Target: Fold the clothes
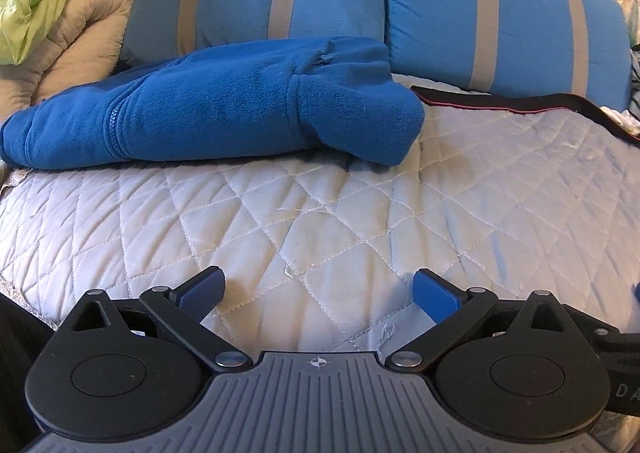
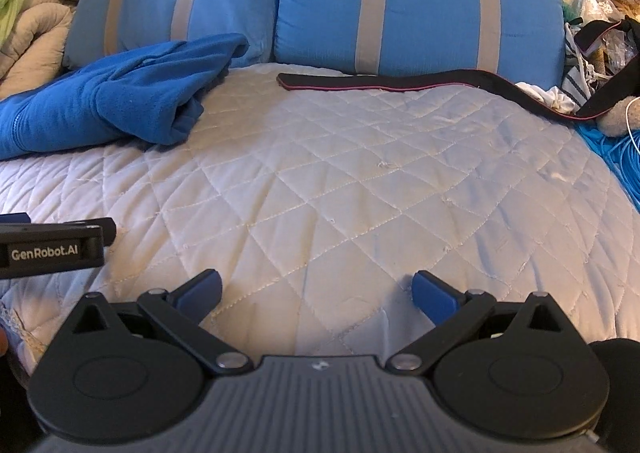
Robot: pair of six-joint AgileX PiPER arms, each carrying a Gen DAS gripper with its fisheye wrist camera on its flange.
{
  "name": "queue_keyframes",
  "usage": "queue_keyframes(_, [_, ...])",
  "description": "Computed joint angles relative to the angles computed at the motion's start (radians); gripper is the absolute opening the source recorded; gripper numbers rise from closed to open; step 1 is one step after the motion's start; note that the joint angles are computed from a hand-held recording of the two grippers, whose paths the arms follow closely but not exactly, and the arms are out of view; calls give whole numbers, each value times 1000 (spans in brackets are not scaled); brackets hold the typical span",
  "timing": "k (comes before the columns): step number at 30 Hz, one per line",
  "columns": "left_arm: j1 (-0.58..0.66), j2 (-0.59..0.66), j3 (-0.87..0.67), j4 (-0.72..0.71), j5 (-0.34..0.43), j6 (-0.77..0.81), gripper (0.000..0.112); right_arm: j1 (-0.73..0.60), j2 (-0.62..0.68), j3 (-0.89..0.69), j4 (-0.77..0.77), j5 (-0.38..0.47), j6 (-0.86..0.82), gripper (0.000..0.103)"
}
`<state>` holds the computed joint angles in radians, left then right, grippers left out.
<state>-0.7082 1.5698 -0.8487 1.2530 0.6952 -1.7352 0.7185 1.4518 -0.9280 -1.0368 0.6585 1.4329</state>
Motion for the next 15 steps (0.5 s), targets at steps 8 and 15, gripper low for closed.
queue_keyframes(8, [-15,3,16,44,15,-50,103,7,7,-5,-9,12,19,103])
queue_keyframes(15, [-23,10,15,54,27,-67,103,6,5,0,-18,10,26,103])
